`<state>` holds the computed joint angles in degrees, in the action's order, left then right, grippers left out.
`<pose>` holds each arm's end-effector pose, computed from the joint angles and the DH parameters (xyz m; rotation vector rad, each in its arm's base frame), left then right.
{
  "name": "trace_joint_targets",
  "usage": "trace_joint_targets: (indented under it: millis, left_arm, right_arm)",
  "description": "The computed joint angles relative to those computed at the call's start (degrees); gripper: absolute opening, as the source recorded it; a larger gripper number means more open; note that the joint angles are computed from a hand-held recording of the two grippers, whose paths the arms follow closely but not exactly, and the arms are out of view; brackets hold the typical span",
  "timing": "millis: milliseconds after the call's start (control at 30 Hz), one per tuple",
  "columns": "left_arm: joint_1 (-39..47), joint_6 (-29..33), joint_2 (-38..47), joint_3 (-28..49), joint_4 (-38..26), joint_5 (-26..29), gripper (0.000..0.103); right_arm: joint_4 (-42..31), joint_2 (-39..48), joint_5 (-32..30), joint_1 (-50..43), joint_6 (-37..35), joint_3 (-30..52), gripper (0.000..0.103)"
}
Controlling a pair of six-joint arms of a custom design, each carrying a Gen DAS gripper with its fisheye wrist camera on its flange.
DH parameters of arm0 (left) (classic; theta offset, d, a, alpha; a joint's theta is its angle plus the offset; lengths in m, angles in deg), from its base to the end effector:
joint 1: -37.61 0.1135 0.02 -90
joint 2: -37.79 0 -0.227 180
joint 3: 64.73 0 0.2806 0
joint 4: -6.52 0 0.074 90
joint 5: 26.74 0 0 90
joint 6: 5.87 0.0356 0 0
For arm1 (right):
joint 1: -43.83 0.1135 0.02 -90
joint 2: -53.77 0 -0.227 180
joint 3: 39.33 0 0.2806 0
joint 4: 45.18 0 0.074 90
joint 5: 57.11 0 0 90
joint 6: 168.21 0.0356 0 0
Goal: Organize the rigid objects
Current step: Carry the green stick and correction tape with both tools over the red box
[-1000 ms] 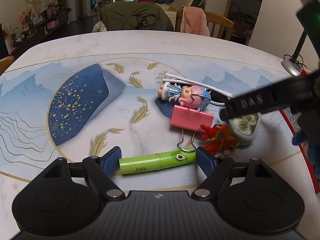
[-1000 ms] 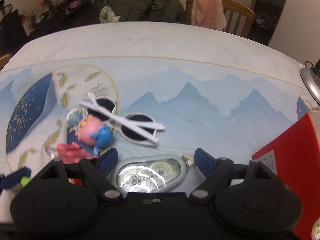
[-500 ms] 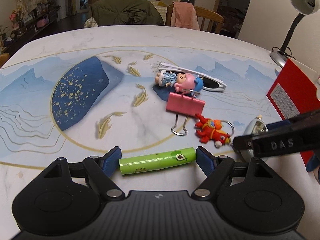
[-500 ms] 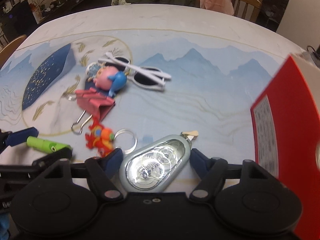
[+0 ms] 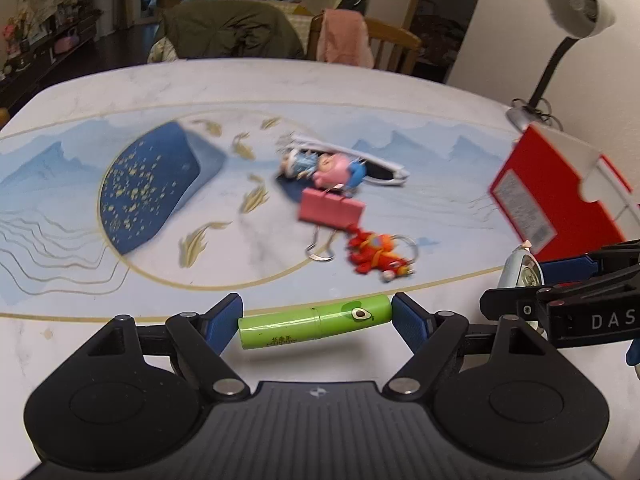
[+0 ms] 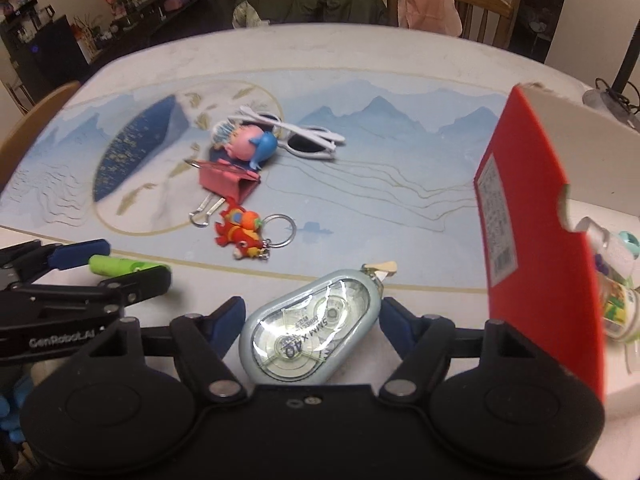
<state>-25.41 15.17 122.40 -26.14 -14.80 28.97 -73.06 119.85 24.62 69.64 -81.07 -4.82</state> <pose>0.1237 -0.1989 0.0422 -0.2768 2.4271 -0.1402 0.1981 0.1015 0.0800 -0.7010 2.5336 0.3290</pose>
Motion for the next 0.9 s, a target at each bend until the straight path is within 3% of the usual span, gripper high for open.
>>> trace_joint_targets:
  millis: [267,500,900]
  left_arm:
    - [-4.1,0.7,-6.0,4.5,-7.2,-3.4,0.081]
    - [-5.7,3.5,-3.2,12.2,-9.1,-5.1,0.081]
    - [-5.0,7.9,10.2,31.0,-11.6,-6.4,0.081]
  right_arm:
    - [-15.1,-21.8,-5.5,-6.9,-4.5,-3.1,0.073]
    - [-24.7,-31.1,-12.6,-18.1,-13.3,-1.6,0.073]
    - [-25.0,-19.6,-25.3,-40.6,-30.8,6.5,0.073]
